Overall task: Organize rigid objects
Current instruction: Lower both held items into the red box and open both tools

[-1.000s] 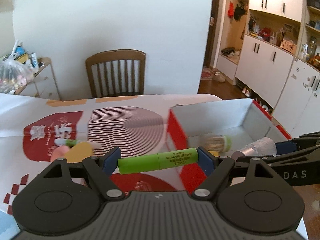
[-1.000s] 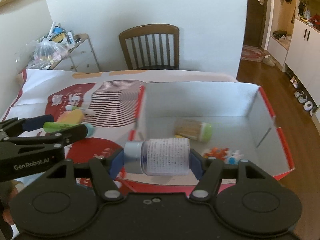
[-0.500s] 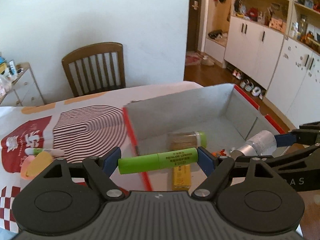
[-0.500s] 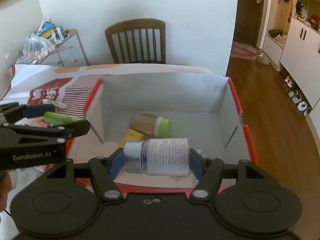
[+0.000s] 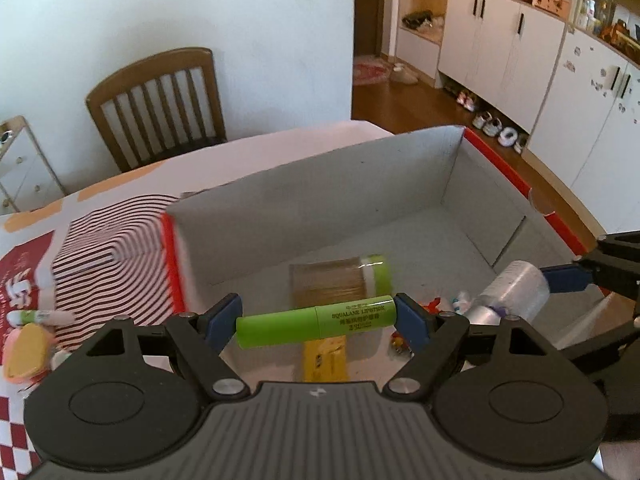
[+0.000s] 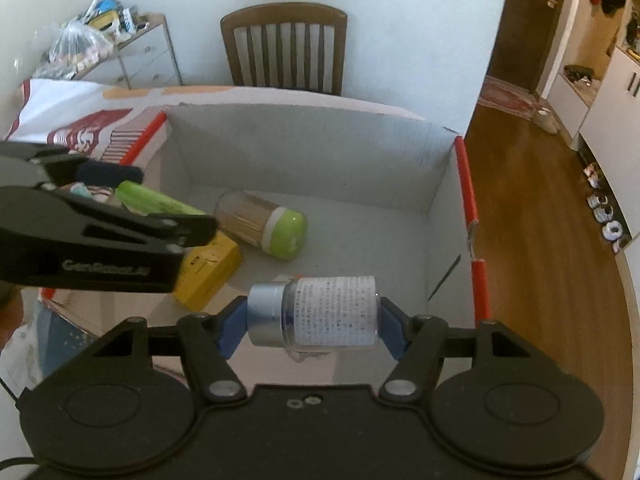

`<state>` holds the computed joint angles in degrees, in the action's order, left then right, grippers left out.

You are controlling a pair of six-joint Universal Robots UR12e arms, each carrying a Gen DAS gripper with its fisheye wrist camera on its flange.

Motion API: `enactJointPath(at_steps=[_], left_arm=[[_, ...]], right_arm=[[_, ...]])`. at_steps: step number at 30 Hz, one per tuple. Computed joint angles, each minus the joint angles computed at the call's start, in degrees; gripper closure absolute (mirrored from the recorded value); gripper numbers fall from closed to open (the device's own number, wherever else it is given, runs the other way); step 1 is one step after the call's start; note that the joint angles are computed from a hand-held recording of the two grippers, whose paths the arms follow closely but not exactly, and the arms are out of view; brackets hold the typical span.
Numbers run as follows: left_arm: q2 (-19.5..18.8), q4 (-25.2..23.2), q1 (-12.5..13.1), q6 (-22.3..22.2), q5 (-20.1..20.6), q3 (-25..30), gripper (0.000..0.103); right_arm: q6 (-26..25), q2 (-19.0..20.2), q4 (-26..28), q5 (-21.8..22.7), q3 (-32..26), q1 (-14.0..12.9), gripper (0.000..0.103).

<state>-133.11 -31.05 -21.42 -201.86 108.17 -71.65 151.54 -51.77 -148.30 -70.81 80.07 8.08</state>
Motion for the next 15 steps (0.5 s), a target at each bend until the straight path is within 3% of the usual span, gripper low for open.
enactJointPath(at_steps=[8,15], left_arm=[[-2.84,-6.85,0.95,-3.59,-3.36,5.12,0.021],[-4.45,-10.9,1.12,-2.67,-5.81,7.67,0.021]], right_arm=[[-3.69,2.26,5.01,-0.48,-3.73,0.3,0.036],[-5.61,2.96,7.18,-1.24,-4.78,0.47,0.037]])
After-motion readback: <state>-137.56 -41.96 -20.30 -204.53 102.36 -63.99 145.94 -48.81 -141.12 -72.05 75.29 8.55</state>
